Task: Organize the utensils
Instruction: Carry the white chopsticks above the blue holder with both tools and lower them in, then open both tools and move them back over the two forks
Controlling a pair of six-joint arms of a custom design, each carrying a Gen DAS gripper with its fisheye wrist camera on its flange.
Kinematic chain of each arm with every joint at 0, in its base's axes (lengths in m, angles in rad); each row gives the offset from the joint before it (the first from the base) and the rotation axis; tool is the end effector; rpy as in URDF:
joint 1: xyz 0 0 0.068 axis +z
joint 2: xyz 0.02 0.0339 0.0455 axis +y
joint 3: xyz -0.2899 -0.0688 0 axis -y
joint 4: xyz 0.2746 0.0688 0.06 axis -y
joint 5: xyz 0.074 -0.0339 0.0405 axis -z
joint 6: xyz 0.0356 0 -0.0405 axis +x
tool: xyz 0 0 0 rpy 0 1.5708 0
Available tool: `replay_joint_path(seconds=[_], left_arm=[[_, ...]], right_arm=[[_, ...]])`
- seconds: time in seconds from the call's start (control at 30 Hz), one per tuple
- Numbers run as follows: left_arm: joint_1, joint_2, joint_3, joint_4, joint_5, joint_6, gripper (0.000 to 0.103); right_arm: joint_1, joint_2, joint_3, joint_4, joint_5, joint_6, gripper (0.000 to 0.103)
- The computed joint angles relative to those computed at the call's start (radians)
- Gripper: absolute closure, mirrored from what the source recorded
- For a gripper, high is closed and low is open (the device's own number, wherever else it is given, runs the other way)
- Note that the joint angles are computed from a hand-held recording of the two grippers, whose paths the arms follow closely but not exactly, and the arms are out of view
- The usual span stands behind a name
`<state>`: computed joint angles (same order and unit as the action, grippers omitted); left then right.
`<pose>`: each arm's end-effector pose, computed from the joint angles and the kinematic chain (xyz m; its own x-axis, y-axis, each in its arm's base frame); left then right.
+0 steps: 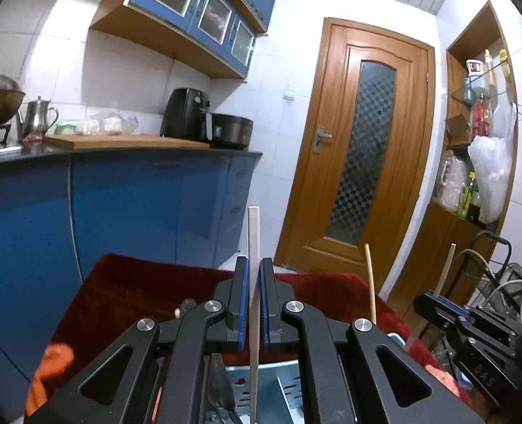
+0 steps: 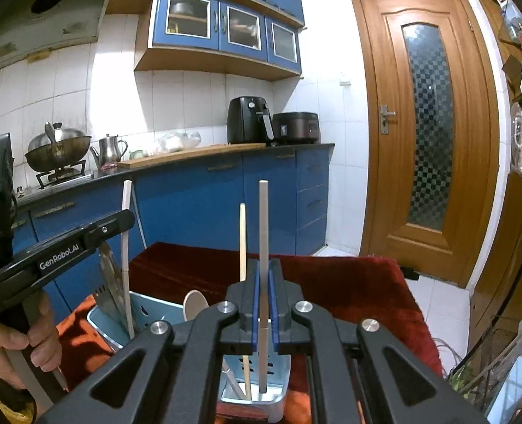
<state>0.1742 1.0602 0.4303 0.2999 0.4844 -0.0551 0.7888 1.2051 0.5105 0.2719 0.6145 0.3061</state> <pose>0.2347 0.0245 0.2190 -0.3341 -0.1083 -0.9363 0.2625 0.9434 -0.2028 0.1976 0.1698 0.2123 -0.3387 0.0084 -0.9409 -0.1123 0.9924 0.0493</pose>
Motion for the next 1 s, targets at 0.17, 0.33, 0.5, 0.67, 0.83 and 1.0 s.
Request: replay_joint_path(seconds=[0.17, 0.33, 0.5, 0.67, 0.83, 1.0], left_arm=[[-0.024, 0.023, 0.012, -0.04, -0.034, 0.012, 0.097], [-0.04, 0.008, 0.015, -0.078, -0.038, 0.027, 0.091], [-0.043, -0.05, 0.003, -0.119, -0.041, 0.032, 0.067], [-0.027, -0.121, 0.008, -0.209, -0.02, 0.044, 0.067], [-0.004, -0.198, 0.02, -0.35, -0.015, 0.072, 0.067], [0.039, -0.276, 0.016, -0.463, 0.016, 0.116, 0.067]], right_arm=[[-0.02, 0.038, -0.003, 0.0, -0.048, 0.036, 0.097], [-0.025, 0.059, -0.003, 0.003, -0.068, 0.06, 0.096], [-0.027, 0.026, -0.023, 0.013, -0.071, 0.075, 0.085], [0.001, -0.026, -0.04, -0.001, -0.035, 0.098, 0.083], [0.046, -0.087, -0.046, -0.058, 0.013, 0.135, 0.082], [0.114, -0.152, -0.053, -0.124, 0.072, 0.181, 0.082]])
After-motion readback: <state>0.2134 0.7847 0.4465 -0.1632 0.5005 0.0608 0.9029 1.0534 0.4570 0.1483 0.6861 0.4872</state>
